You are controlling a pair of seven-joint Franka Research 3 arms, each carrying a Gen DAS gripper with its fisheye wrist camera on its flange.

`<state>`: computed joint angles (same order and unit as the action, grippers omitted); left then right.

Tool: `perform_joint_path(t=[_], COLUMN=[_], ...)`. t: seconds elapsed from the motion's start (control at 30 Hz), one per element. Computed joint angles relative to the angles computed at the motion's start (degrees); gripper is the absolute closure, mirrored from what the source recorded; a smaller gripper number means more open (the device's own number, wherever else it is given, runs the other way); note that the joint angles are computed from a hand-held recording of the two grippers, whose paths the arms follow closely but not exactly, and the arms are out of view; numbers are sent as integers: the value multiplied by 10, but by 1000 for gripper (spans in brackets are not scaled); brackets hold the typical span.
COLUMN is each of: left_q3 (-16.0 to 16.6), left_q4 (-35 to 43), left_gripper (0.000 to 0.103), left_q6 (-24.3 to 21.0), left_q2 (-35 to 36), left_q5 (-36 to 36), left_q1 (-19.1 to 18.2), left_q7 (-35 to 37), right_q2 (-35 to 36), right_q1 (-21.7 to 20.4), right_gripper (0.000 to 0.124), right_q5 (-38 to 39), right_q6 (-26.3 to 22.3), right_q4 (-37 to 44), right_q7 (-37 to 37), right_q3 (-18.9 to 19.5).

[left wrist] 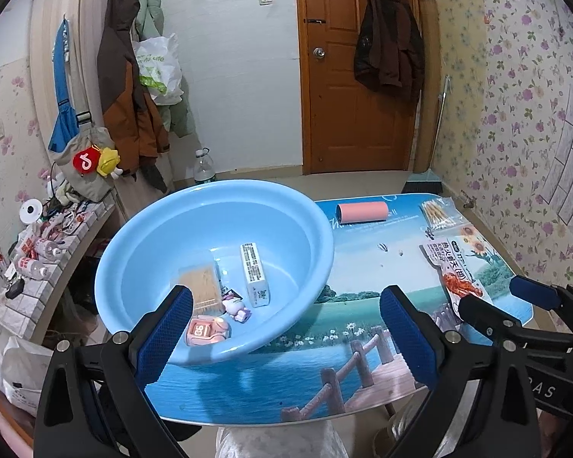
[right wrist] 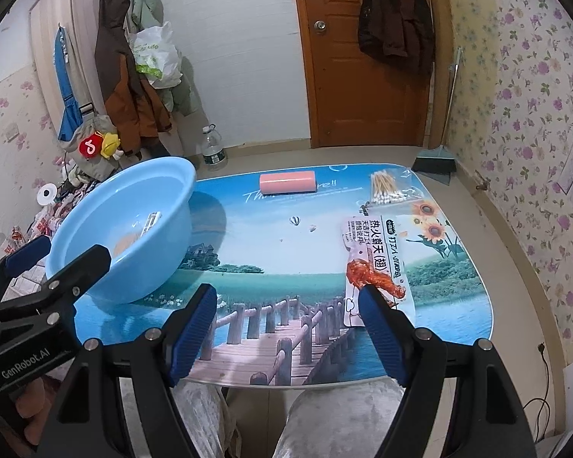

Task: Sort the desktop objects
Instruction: 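Withdraw both tools from the basin and move toward the pink case and swab bag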

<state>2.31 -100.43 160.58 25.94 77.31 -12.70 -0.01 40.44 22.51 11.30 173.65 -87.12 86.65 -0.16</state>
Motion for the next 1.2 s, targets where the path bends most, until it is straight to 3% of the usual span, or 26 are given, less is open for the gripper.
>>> perform_joint_path(t=[0.7, 0.9, 1.2], left_q3=[0, 0, -2], left_q4=[35, 90, 219], left_gripper=[4, 3, 3], left_q6=[2, 1, -13], left_q2=[22, 58, 148], left_q5=[-37, -83, -213], left_q1=[-6, -18, -36], left_q7=[36, 95, 231], right_q2=[23, 40, 88], right_q1=[-8, -20, -50], right_gripper=[46, 46, 46], right_q5=[-3, -6, -20], right_q6=[-28, -45, -101], right_q4=[39, 73, 163], right_q7=[29, 47, 70], right_q3=[-17, -25, -33])
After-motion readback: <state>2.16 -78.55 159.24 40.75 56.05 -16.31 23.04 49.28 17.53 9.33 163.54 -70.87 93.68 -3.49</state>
